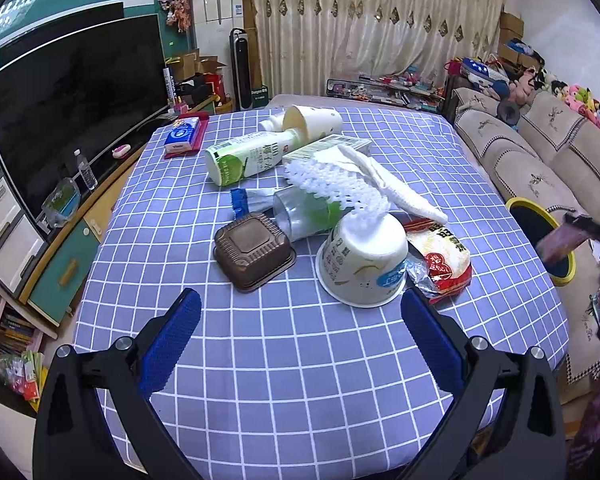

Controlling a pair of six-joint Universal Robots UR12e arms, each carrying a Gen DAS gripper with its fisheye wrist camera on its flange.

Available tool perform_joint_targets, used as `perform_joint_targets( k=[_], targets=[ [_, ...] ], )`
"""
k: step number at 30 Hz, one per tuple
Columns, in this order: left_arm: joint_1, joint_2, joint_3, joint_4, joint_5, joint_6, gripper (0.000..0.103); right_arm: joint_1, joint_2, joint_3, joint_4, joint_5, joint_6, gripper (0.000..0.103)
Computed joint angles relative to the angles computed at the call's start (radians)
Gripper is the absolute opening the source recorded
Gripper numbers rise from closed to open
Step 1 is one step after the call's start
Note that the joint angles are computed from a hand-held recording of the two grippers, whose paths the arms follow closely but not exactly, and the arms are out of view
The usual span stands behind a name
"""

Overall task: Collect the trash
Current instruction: 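Carry the pink carton over the yellow bin and open the right gripper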

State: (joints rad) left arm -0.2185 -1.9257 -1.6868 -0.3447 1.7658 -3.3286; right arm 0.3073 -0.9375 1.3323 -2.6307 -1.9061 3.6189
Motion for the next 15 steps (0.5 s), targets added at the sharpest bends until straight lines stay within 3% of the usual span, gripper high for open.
perform_joint_targets(
  k=[8,15],
  targets=[
    [-0.011,-0.032,0.043,-0.039,-0.011,0.024,0.099,-0.030,0.087,-0.093,0.162,0.037,0.052,0.048],
    [-0.014,-0.065,0.077,-0.053,-0.036,0.047,0.099,-0.028,0.087,-0.089,0.142,0.042,0.056,0.048]
  ],
)
